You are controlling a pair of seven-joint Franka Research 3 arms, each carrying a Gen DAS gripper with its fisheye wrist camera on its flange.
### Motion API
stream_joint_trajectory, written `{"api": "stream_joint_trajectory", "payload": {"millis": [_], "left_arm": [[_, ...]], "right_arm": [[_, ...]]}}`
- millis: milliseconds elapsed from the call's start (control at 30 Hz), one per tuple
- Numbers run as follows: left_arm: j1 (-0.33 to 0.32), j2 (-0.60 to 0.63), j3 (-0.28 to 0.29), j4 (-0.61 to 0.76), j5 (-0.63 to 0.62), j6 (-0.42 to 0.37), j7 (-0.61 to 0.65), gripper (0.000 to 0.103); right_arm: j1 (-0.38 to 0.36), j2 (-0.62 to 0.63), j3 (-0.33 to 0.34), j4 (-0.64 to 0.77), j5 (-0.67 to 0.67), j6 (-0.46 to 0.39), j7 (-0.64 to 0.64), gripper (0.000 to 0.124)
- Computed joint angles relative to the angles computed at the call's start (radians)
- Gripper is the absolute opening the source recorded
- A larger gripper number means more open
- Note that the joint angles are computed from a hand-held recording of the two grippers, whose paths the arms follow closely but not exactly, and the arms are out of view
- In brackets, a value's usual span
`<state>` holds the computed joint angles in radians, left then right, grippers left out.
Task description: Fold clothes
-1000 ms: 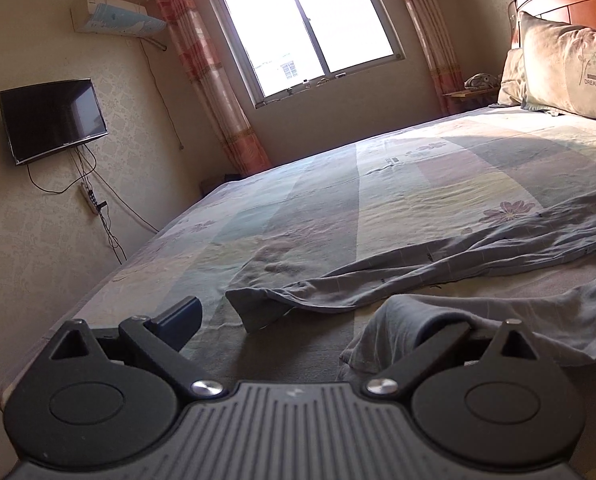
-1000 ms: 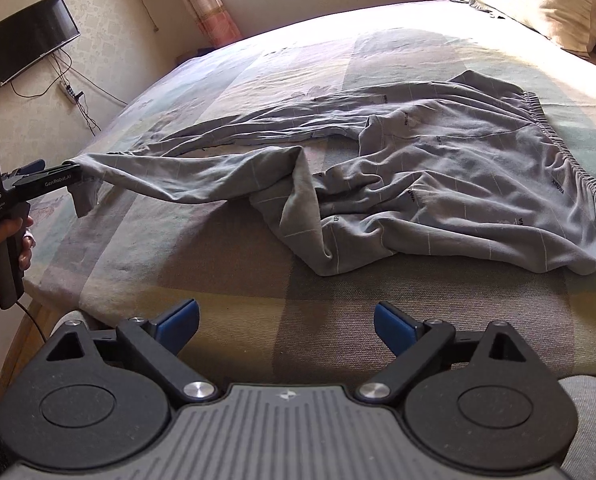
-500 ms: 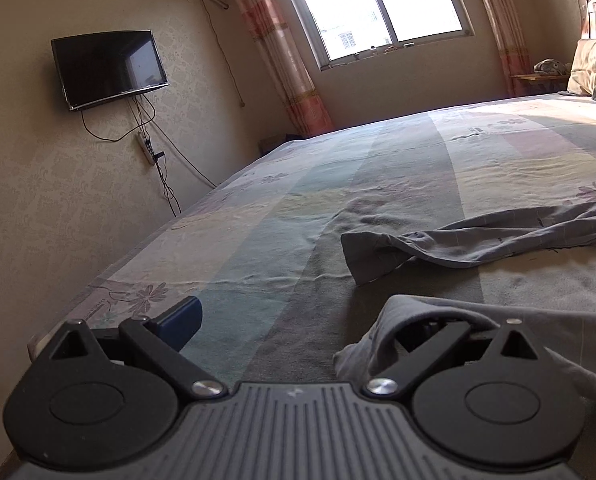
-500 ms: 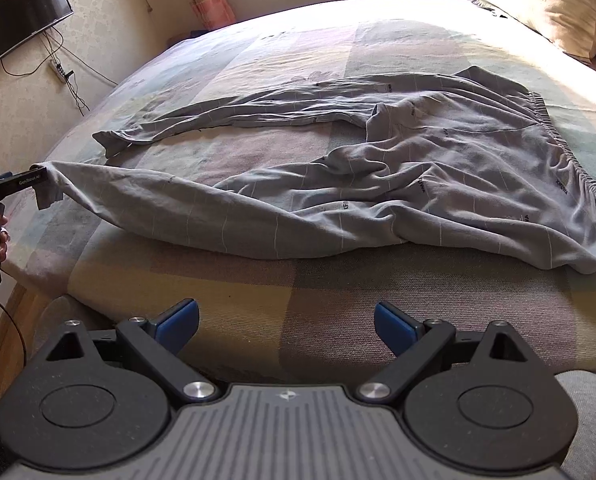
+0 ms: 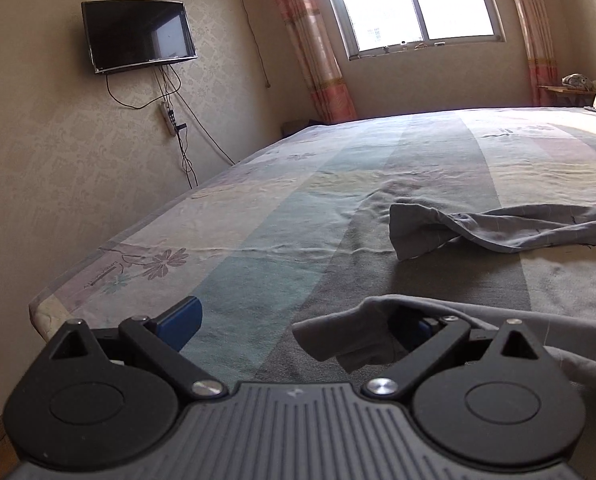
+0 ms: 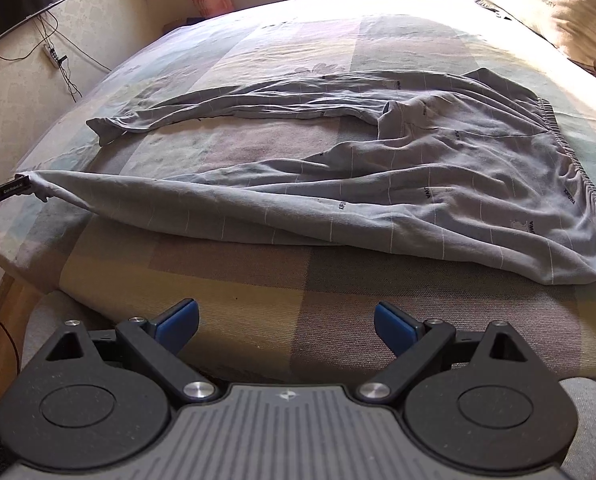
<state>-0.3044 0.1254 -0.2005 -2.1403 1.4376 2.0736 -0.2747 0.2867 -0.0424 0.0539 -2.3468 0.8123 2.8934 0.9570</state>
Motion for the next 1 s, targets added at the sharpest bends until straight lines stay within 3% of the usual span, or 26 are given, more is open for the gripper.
{"api": "stream_joint_trajectory", "payload": {"millis": [267,433,800,1000], "left_arm": [[0.021,-0.004,0.01,-0.026,-0.004,0.02,-0.011,0.099],[0.047,0.004,0.022,-0.038,-0.039,0.096,0.037,0.101],[0.077,-0.052,0.019,-0.121,-0.093,0.214,0.338,0.101],[0.088,-0.062,0.012,-0.111,-0.21,0.233,0.544,0.101]], "right_arm": [[-0.004,0.026,0.009,0.017,-0.096,-0.001,0.091,0.097],[-0.012,0.034,0.005,0.024,-0.079,-0.005,0.098,0.097],[-0.101,0.03,-0.053,-0.004,0.0,0.102,0.167,0.097],[-0.166,0.08,-0.072,0.021,0.087,0.165,0.138,0.095]]}}
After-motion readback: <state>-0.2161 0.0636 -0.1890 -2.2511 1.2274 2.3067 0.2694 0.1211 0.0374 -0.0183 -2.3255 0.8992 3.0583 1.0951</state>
